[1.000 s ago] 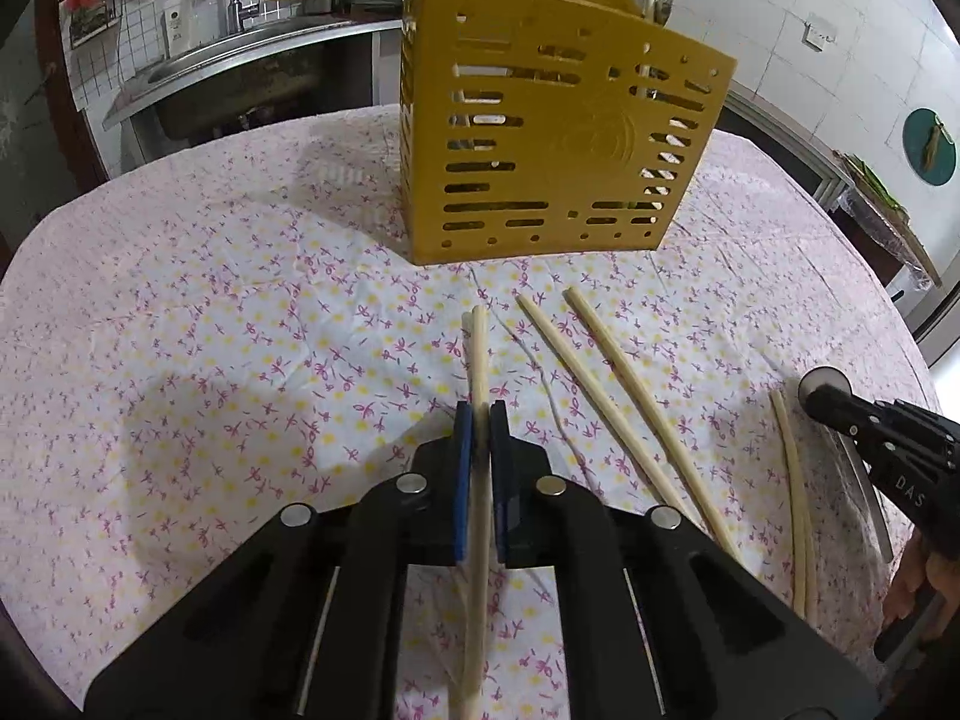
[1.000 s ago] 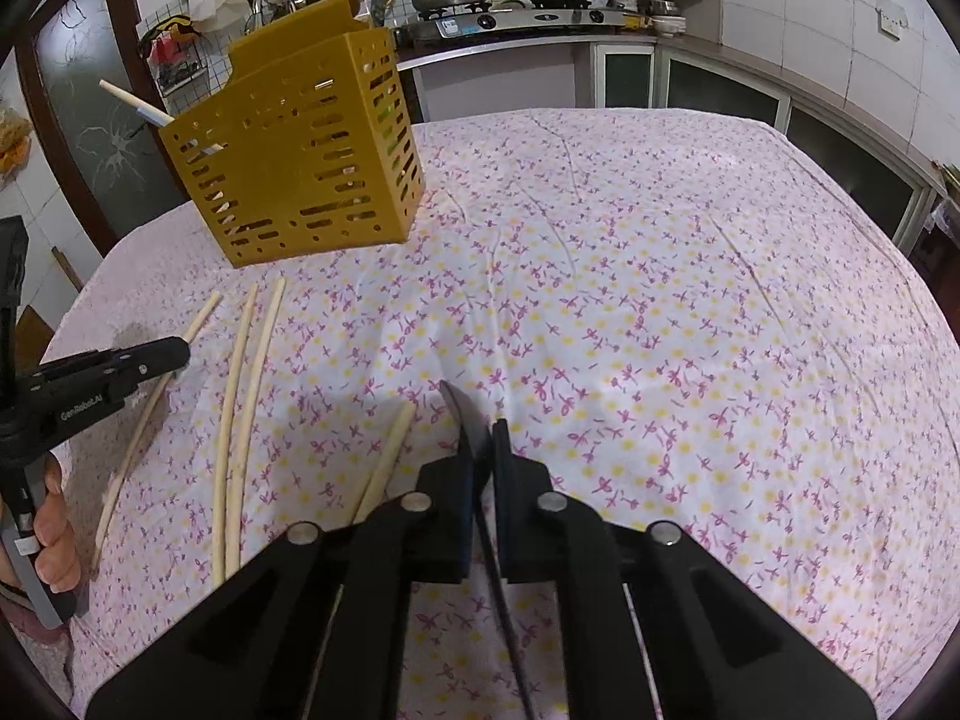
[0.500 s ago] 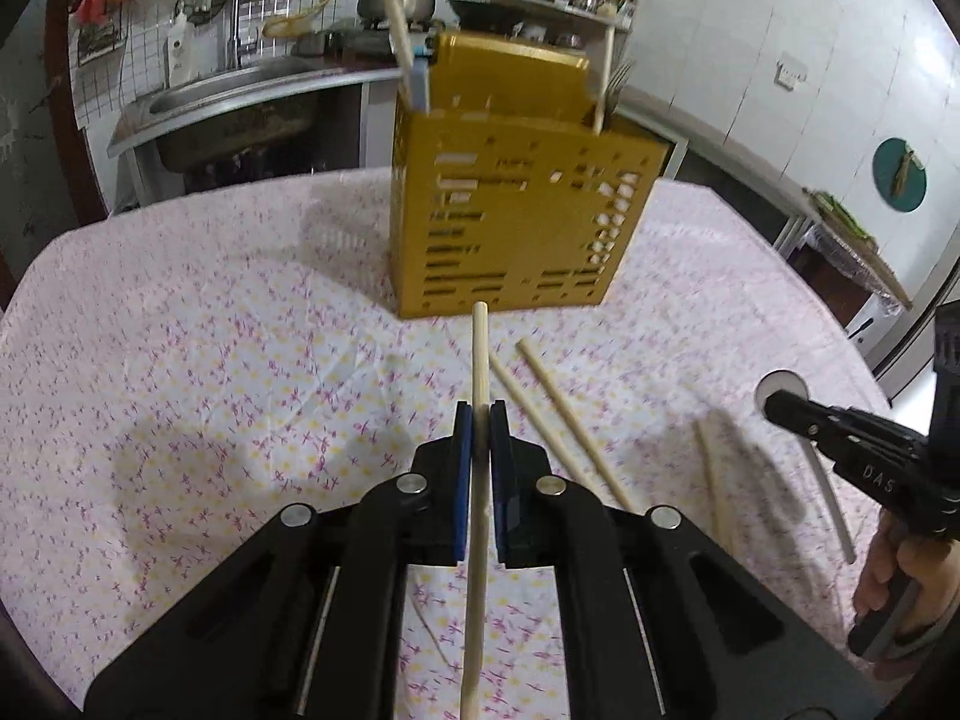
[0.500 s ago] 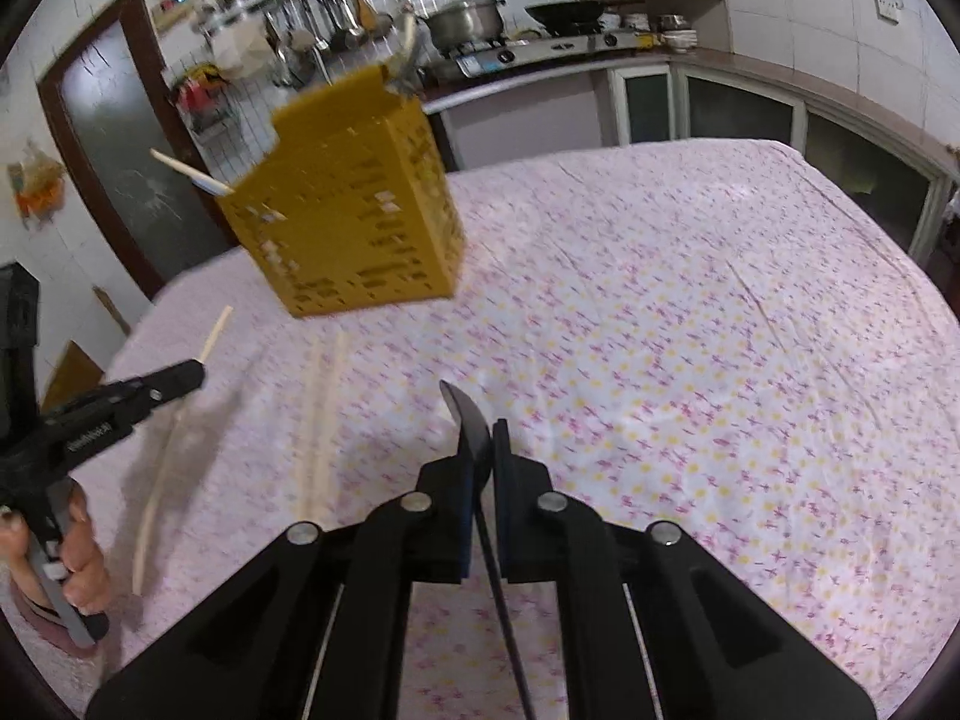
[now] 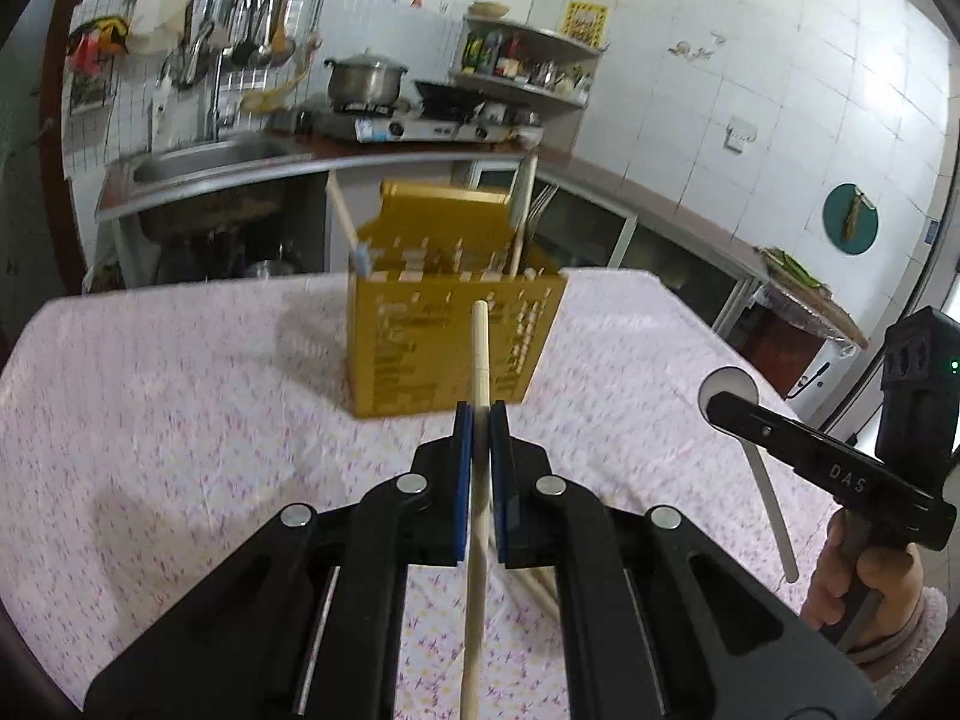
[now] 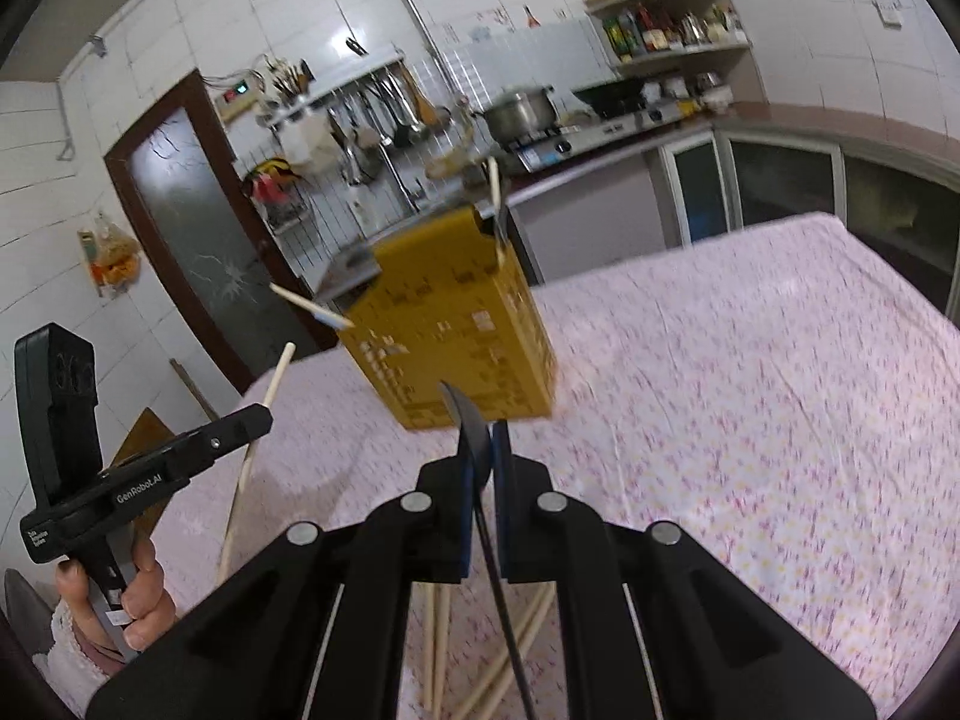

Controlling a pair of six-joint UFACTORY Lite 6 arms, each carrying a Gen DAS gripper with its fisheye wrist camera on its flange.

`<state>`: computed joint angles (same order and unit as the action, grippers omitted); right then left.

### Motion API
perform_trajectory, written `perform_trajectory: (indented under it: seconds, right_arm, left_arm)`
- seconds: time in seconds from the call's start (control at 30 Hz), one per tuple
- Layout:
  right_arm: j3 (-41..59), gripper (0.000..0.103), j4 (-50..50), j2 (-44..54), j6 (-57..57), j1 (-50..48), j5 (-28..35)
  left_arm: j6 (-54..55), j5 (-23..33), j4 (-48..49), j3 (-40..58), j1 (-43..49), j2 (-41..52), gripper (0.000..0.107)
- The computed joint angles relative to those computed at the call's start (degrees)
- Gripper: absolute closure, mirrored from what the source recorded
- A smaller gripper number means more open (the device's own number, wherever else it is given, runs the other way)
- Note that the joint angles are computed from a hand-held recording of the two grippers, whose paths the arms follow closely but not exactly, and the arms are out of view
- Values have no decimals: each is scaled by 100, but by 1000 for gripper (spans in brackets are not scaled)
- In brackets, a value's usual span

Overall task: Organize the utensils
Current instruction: 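Lift the chopstick with the left tool while the right tool lifts the spoon toward the holder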

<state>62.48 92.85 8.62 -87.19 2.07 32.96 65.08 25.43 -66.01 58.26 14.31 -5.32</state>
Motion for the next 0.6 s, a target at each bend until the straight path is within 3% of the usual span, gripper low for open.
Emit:
perform_trajectory:
  seconds: [0.1,0.3,0.43,0.53,0.6]
  right_arm:
    - [243,97,173,-39,-177,139,-210]
    - [514,97,1914,-235,-1744,347,-157]
    - [862,97,2623,-153,-2116,388,163]
    - [1101,97,3465,112,-2335,356,808]
    - [1244,97,3738,248,-2405,473,796]
  left_arm:
    - [283,-100,-335,119,-63,-107,103]
    - [1476,-369,-1735,357,-199,-361,103]
    - [2586,-364,-2957,533,-197,-396,103]
    - [3385,-297,-3937,729,-188,-308,103]
    - [3690,-364,-4306,883,-256,-194,103]
